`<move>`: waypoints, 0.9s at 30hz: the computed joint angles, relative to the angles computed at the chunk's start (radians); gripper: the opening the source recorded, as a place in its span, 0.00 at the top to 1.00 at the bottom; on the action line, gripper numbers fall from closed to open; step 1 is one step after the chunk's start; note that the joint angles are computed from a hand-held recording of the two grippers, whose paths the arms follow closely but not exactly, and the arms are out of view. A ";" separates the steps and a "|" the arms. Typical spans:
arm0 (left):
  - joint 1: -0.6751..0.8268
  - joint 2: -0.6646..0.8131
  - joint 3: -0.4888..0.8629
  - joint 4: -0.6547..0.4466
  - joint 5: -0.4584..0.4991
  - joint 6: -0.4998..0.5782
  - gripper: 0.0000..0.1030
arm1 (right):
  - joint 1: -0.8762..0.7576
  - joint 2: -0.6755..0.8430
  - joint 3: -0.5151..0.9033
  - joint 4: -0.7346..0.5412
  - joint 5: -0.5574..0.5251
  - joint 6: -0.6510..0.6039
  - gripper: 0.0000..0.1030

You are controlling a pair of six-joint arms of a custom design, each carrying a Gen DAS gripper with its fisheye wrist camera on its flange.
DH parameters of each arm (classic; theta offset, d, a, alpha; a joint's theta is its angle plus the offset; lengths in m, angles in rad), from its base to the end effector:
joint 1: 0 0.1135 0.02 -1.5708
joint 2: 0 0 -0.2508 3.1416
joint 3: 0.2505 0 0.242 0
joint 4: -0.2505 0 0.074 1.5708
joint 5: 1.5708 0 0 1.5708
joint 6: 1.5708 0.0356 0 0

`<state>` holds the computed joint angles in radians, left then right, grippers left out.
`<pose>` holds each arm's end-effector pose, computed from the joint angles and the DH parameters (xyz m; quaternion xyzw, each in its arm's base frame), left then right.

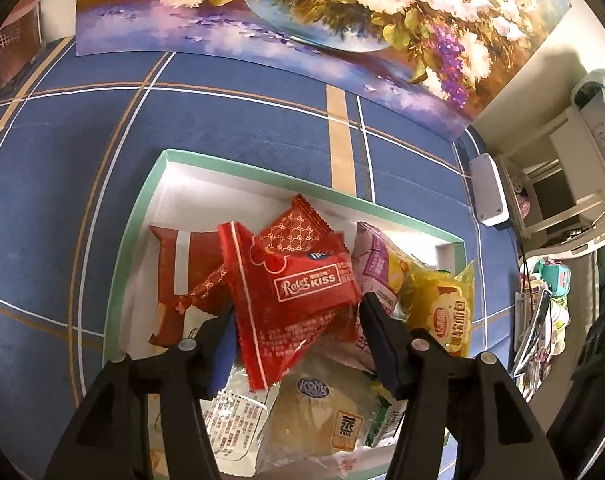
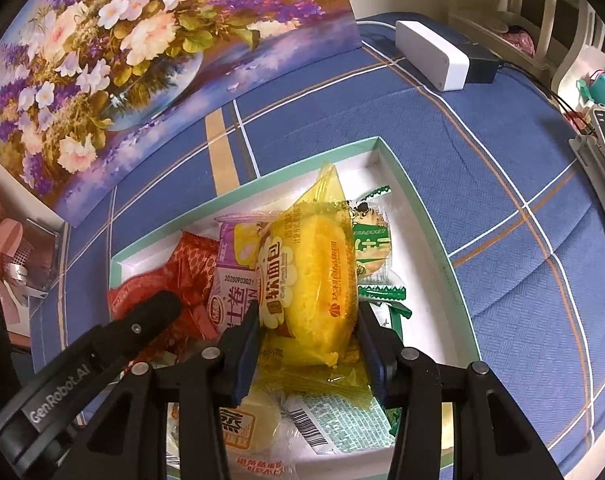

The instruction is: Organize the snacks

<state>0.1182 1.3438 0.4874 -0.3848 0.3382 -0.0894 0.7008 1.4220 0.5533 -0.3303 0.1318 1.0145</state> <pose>0.1973 0.0115 0.1183 -0.0733 0.9700 -0.1637 0.1641 0.1710 0.1381 0.1194 0.1652 0.9667 0.0971 0.1696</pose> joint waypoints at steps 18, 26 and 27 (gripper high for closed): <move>0.116 -0.127 0.083 -0.177 -0.013 0.087 0.35 | 0.005 -0.093 0.033 -0.092 0.021 -0.017 0.38; 0.155 -0.118 0.085 -0.173 -0.055 0.110 0.30 | 0.014 -0.108 0.050 -0.121 0.038 -0.016 0.30; 0.153 -0.115 0.082 -0.164 -0.073 0.109 0.30 | 0.014 -0.104 0.051 -0.121 0.038 -0.015 0.29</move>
<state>0.2709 1.2291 0.5690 -0.5487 0.2652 0.0199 0.7152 1.3177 0.6044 -0.4510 0.1695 0.9993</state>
